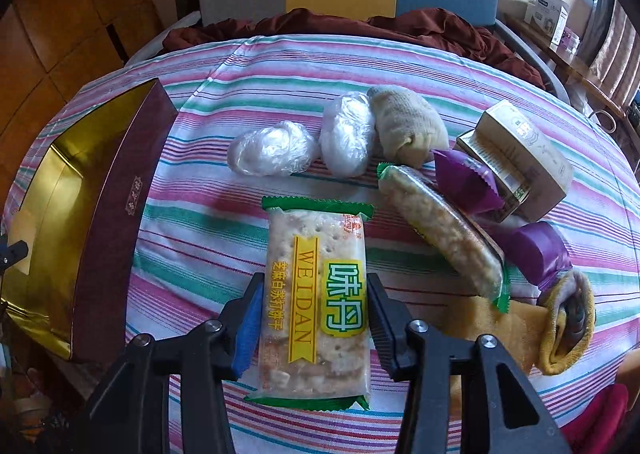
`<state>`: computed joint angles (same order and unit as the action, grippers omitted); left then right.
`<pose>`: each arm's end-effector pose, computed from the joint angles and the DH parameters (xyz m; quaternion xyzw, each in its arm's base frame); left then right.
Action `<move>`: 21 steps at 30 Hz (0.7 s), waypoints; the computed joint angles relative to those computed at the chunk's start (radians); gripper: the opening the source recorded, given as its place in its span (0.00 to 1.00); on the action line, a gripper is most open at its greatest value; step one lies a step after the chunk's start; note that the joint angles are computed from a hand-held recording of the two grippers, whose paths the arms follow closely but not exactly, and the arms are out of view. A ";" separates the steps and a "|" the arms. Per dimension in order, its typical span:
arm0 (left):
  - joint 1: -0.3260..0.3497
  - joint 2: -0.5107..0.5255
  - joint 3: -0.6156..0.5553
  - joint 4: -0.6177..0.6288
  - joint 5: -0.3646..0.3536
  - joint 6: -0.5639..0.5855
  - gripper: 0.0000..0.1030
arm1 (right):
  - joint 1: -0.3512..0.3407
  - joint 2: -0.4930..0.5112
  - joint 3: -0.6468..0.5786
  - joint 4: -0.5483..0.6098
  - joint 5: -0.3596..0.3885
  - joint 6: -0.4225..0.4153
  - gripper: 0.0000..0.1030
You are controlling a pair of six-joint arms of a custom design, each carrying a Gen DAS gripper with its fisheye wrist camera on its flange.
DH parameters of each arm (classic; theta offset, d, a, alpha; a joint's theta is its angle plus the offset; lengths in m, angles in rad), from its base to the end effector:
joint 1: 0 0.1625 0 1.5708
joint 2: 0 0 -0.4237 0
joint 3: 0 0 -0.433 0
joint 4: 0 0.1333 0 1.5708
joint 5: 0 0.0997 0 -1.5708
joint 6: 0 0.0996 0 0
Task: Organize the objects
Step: 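Carry the sponge over the gold tray and release it with the left tool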
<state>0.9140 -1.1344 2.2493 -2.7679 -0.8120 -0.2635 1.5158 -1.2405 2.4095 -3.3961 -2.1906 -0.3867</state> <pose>-0.1302 -0.4994 0.0939 0.1664 0.9132 -0.1985 0.3146 0.0514 -0.4387 0.1614 0.0519 -0.9054 0.2362 0.3489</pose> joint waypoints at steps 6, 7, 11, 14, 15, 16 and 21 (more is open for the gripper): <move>0.026 -0.028 0.023 0.070 0.021 -0.026 0.52 | -0.006 0.020 -0.005 0.002 -0.002 -0.010 0.47; 0.020 -0.027 0.030 0.069 0.035 -0.025 0.52 | -0.006 0.022 -0.005 0.001 -0.002 -0.011 0.47; 0.011 -0.011 0.042 0.036 0.055 -0.003 0.53 | -0.005 0.028 -0.007 0.001 -0.003 -0.015 0.47; 0.001 0.008 0.057 -0.018 0.081 0.028 0.55 | -0.006 0.034 -0.010 0.007 -0.011 -0.017 0.47; -0.003 0.014 0.064 -0.037 0.091 0.039 0.55 | -0.007 0.036 -0.011 0.009 -0.015 -0.017 0.47; -0.007 0.019 0.067 -0.046 0.095 0.045 0.57 | -0.007 0.040 -0.013 0.010 -0.019 -0.018 0.47; -0.006 0.007 0.085 -0.105 0.060 0.074 0.70 | -0.009 0.045 -0.015 0.014 -0.026 -0.020 0.47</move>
<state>0.9082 -1.1278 2.3345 -2.8732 -0.7517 -0.1891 1.5072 -1.1959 2.3947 -3.3822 -2.2164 -0.4071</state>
